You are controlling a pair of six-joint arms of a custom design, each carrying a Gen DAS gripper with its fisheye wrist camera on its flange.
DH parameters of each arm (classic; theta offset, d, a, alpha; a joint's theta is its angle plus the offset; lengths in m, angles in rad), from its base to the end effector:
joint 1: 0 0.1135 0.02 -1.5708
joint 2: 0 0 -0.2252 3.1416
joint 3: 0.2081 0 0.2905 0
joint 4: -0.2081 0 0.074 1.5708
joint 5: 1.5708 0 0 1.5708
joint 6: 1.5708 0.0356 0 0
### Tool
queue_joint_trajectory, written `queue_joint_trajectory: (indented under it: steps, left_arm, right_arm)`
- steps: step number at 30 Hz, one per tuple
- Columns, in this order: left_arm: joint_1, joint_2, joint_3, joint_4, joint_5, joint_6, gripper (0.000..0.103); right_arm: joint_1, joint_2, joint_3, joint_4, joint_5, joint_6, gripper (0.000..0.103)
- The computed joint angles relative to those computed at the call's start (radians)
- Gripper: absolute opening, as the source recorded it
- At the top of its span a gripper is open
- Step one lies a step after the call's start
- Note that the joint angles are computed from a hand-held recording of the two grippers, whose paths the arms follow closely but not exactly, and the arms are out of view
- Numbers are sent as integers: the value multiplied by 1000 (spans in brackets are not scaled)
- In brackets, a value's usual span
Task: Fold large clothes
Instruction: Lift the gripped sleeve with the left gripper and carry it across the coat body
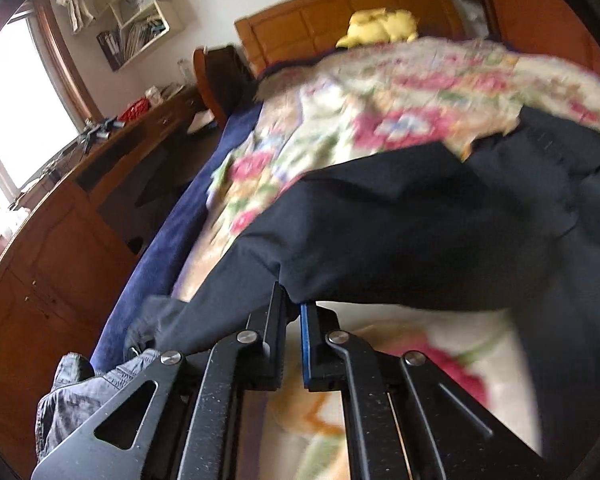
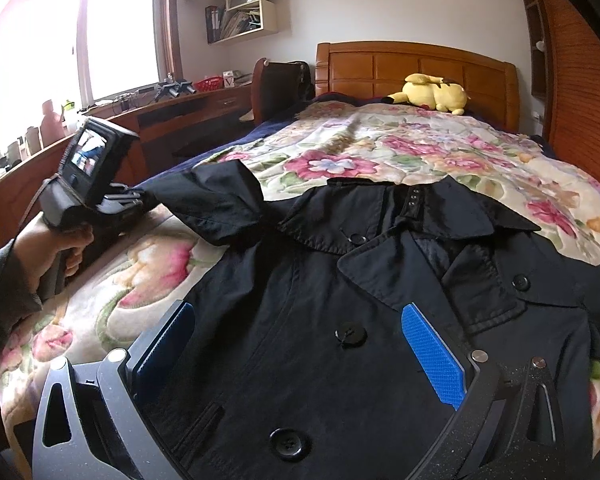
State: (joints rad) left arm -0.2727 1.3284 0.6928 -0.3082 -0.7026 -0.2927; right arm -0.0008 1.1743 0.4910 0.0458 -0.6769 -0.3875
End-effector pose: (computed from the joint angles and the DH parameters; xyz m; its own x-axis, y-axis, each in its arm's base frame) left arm 0.2852 -0.0559 0.1298 -0.7007 -0.0327 -0.7128 -0.3778 0.8644 0.3317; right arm 0.2731 0.0221 0.1278 -0.3611 -0.2943 -0.8849 -0.6903 0.7223 0.0415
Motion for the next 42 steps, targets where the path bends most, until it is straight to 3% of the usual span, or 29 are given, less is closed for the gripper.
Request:
queue_joint_trajectory:
  steps: [7,17,20,22,24,26,28,30,36,42]
  left_arm:
    - [-191,-82,77,-109,-48,-54,7]
    - [-445,80,238,-152,-77,-185,7]
    - [-466,85,224,-150,-33,-236,19]
    - [-483,83,208,-156,-14,-257,35]
    - [-499,56,166,-151,-10,-272,40]
    - [-508,9,109,-158,2,-298,47]
    - [-521,-50,48,-174,-1,-334,63]
    - [-539,-134,-28,-186,-5,-386,73]
    - [-554,-271,-149,-254,-48,-466,77]
    - [-360,-399,-249,-173,44,-382,77]
  right_arm:
    - [-64,-65,1,-47,-46,4,103]
    - [-169,-51,48,-73,-123,28,103]
    - [-180,-60,39,-67,-132,39,103]
    - [-170,-75,28,-63,-124,46,103]
    - [-158,-82,19,-57,-112,46,103]
    - [-146,-92,8,-57,-105,42,103]
    - [-137,-98,2,-60,-101,35,103]
    - [-129,-82,13,-60,-96,26,103]
    - [-135,-56,46,-76,-112,3,103]
    - [-123,-38,60,-107,-117,-45,103]
